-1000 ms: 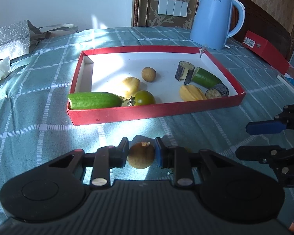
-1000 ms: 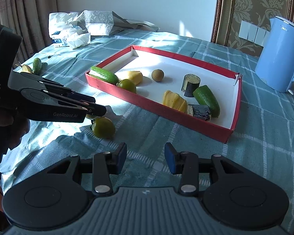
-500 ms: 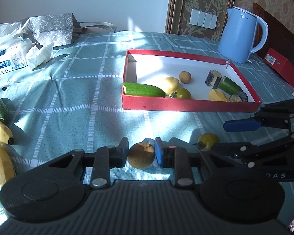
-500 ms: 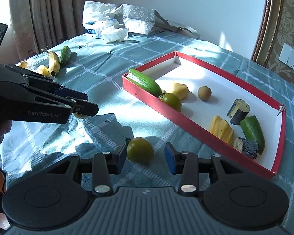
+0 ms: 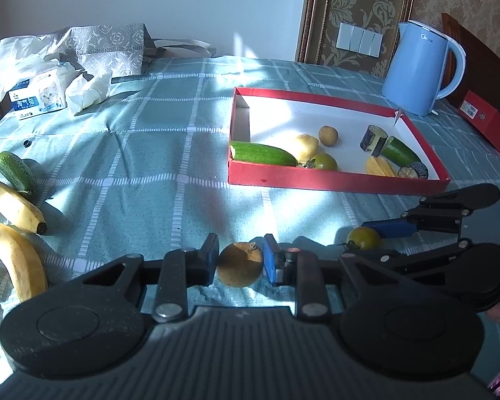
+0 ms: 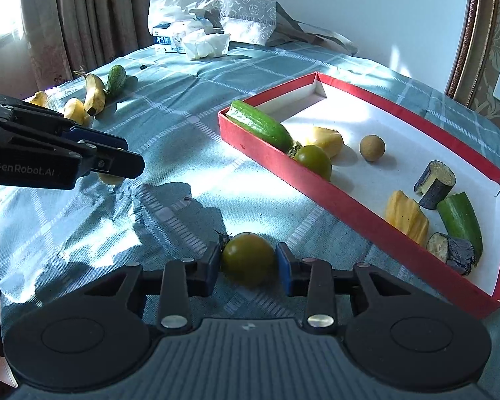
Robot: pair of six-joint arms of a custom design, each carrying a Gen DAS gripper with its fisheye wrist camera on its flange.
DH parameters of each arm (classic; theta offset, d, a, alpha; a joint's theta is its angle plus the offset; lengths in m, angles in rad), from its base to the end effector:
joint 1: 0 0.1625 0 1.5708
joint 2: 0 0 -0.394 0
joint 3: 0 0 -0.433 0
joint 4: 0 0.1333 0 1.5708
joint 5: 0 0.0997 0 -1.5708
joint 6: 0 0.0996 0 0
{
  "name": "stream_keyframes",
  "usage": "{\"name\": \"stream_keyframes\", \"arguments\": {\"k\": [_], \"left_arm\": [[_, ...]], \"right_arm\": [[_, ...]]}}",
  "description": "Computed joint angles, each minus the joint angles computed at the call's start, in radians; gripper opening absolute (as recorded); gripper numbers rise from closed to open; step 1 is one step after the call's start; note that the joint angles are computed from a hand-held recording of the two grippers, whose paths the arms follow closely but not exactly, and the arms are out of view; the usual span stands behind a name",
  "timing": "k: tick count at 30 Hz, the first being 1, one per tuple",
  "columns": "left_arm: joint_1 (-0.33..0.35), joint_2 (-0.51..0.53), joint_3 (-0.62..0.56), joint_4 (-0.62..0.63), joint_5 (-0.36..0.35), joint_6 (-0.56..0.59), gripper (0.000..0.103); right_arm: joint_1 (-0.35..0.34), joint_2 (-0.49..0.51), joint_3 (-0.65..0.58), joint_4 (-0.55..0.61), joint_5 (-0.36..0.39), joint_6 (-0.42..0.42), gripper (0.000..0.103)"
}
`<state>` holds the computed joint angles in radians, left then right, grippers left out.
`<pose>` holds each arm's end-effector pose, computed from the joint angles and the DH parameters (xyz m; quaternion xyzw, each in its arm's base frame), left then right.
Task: Organize fruits
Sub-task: 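Lift the onion with the left tool while the right tool lifts the tomato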
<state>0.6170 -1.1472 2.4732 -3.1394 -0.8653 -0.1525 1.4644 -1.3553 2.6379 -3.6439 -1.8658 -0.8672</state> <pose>-0.1970 -0.3824 0.0519 0.3248 0.8741 -0.2768 0.2321 0.0671 -0.3543 0.1361 0.2864 -0.8686 0.2732 0.2980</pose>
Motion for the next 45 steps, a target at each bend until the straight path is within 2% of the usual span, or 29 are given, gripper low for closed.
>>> {"name": "stream_keyframes", "arguments": {"k": [24, 45], "left_arm": [[0.001, 0.127, -0.105, -0.018, -0.072, 0.044, 0.025], [-0.011, 0.197, -0.188, 0.006, -0.104, 0.037, 0.025]], "right_arm": [[0.013, -0.123, 0.072, -0.087, -0.024, 0.107, 0.035], [0.028, -0.266, 0.1, -0.088, -0.031, 0.186, 0.035]]}}
